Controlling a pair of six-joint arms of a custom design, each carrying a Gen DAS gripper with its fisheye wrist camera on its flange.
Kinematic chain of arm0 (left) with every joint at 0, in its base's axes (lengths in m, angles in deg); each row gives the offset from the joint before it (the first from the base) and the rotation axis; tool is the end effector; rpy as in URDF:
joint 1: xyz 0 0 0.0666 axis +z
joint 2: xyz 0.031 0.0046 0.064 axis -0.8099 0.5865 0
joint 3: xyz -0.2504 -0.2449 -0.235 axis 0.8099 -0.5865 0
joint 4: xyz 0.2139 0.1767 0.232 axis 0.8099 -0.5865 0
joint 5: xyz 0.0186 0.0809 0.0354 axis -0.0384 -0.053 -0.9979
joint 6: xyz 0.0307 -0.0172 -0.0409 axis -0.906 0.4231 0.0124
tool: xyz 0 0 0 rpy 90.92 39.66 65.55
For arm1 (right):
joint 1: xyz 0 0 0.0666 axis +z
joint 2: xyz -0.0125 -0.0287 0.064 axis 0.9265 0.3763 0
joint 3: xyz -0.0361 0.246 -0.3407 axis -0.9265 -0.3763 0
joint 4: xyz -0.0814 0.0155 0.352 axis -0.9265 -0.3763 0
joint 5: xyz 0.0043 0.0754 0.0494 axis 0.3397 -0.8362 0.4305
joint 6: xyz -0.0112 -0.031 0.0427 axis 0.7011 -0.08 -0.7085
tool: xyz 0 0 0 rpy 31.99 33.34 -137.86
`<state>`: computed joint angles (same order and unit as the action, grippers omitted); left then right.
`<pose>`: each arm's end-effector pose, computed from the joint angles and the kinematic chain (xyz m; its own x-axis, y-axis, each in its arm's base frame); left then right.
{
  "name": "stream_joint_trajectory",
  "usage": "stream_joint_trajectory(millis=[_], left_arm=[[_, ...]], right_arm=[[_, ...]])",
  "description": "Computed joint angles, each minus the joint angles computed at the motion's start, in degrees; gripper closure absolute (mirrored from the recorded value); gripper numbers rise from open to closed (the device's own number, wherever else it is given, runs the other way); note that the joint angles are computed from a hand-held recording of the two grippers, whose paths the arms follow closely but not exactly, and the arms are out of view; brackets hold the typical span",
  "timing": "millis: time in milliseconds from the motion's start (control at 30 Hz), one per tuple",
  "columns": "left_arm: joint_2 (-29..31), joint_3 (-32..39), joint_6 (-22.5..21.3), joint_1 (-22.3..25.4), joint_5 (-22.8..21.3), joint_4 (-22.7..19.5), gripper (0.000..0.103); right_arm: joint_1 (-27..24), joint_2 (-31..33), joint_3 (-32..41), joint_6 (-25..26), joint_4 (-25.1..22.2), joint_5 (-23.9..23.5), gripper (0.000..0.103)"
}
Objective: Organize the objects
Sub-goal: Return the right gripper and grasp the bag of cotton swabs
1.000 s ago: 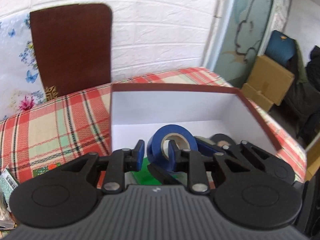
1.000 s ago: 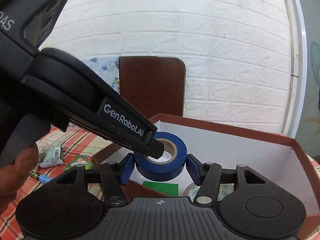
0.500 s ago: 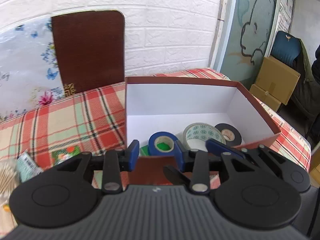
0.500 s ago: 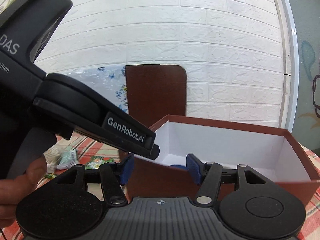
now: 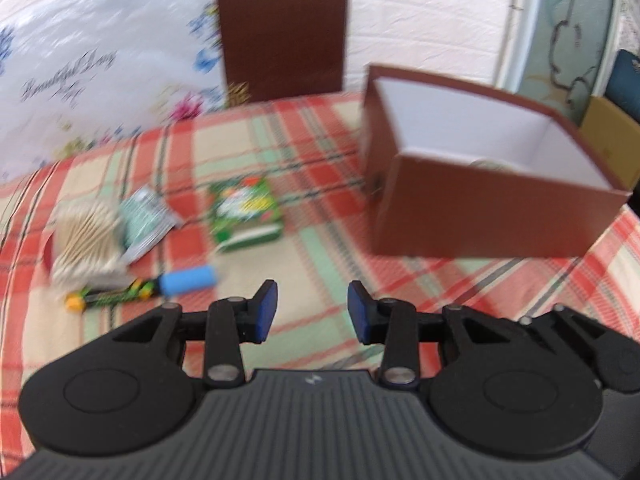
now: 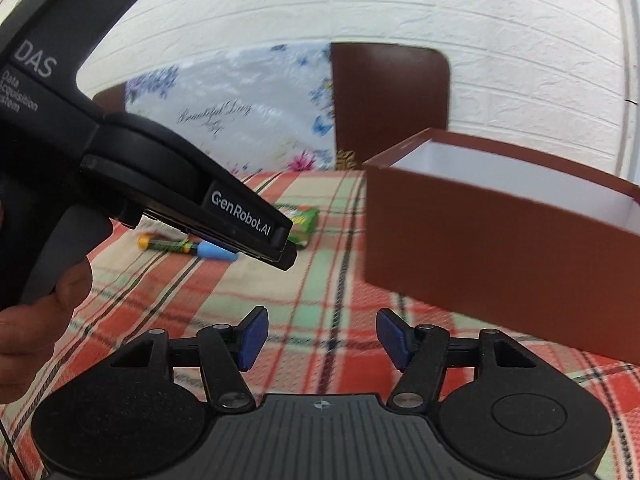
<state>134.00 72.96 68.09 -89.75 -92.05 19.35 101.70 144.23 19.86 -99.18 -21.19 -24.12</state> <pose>0.4121 -0.2864 0.3420 -0.6686 0.1882 -0.7195 0.2865 0.9580 -0.0157 0.3611 0.2308 0.3321 -0.4750 -0.1069 -0.8734 -0.2822 0.9587 0.0361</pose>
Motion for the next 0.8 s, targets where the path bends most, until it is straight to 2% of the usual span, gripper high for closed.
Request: stream_joint_trajectory(millis=[200,467,633,800], left_arm=[[-1.1,-4.0,0.9,2.5,-3.3,0.4,0.062],[-3.2,-8.7,2.3,7.0,-4.4,2.5,0.061],[-4.5,-11.7,3.3,11.6,-4.7,5.2,0.053],[-5.4,-13.9,4.5,16.5,-6.7,7.4,0.052]], right_arm=[[1.3,2.6,2.3,1.6,-3.0,-1.2,0.042],[3.1,5.3,5.4,3.2,-6.4,-1.6,0.042],[4.1,7.2,7.6,5.5,-7.0,-1.6,0.041],[4.9,9.9,10.8,7.8,-7.2,-2.1,0.041]])
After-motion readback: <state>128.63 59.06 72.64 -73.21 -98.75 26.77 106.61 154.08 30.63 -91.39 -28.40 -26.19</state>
